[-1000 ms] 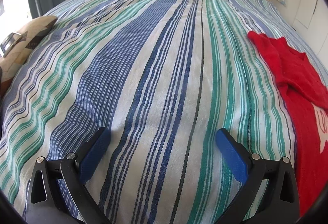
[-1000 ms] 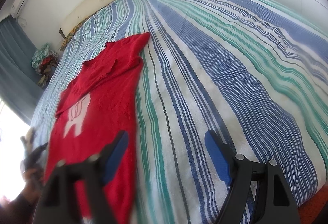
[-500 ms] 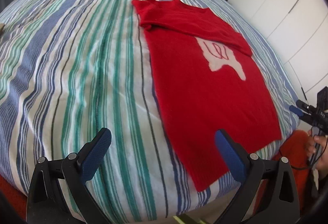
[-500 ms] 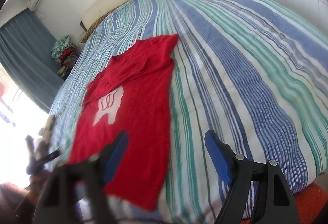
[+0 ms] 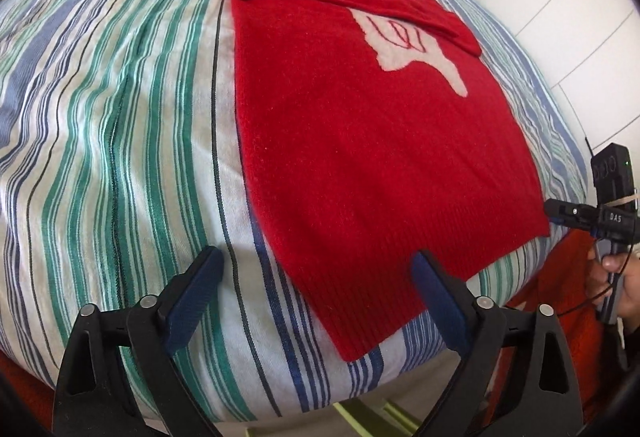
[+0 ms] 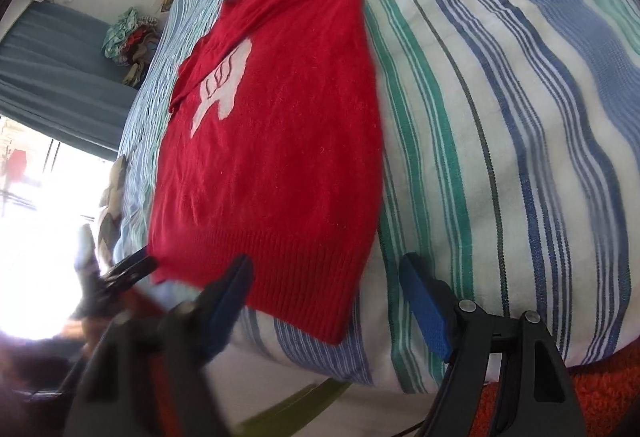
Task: Fold small clothes
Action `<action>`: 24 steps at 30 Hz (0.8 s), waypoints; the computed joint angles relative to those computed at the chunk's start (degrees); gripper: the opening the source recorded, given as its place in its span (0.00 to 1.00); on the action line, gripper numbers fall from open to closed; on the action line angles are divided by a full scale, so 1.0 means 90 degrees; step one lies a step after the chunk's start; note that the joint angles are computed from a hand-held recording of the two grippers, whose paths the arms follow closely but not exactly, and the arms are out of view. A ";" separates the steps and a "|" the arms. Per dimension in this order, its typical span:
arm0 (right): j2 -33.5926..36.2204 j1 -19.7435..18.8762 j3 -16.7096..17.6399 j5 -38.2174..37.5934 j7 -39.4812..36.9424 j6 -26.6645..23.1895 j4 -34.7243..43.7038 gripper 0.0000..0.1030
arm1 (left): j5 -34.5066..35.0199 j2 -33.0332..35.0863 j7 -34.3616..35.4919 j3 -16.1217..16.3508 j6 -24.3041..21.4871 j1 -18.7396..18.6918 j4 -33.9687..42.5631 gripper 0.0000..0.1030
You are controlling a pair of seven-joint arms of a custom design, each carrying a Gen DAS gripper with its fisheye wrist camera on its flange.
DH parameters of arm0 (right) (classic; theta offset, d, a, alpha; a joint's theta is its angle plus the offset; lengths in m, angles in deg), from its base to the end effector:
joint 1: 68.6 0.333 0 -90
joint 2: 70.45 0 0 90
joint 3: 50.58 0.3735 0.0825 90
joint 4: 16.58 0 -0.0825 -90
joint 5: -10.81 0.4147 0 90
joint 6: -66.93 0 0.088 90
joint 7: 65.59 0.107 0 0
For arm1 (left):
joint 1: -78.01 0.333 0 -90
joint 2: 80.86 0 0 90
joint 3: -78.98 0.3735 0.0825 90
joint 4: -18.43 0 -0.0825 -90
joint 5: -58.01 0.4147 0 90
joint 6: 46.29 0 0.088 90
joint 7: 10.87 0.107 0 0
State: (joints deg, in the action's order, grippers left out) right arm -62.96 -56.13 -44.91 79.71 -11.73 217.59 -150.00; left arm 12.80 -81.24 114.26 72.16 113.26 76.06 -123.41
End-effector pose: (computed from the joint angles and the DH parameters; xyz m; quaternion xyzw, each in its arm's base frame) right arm 0.5287 0.1490 0.3224 -0.6362 0.6972 0.1356 0.3014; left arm 0.5083 -0.0461 0.3514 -0.6648 0.7080 -0.2371 0.0238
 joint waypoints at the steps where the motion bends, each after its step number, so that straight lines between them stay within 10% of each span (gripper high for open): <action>1: 0.0045 -0.0005 0.0014 -0.0013 -0.0099 -0.0117 0.0058 0.60 | 0.0266 -0.0014 -0.0192 -0.0009 0.0054 -0.0003 -0.0028 0.73; 3: 0.0091 0.0046 0.0002 -0.0496 0.0176 -0.0221 0.0126 0.21 | 0.0521 -0.0054 -0.0370 0.0002 0.0036 0.0001 -0.0055 0.50; 5: 0.0089 0.0041 0.0004 -0.0782 0.0413 -0.0355 0.0161 0.08 | 0.0322 -0.0063 -0.0344 0.0078 -0.0427 0.0049 0.0073 0.05; 15: -0.0155 -0.0020 -0.0107 0.1082 -0.1023 -0.0052 0.0730 0.07 | -0.1853 0.0349 0.0567 0.0298 -0.1175 0.0340 0.1723 0.03; 24: 0.2577 -0.0281 -0.0208 -0.0280 0.0566 0.0432 0.4438 0.07 | 0.0648 0.3259 -0.2302 0.0434 -0.1019 0.0270 0.5500 0.03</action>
State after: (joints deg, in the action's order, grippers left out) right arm -39.77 -58.65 -46.78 77.19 -6.64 221.48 -110.05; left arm 18.63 -51.91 93.54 76.07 104.09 78.48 -73.91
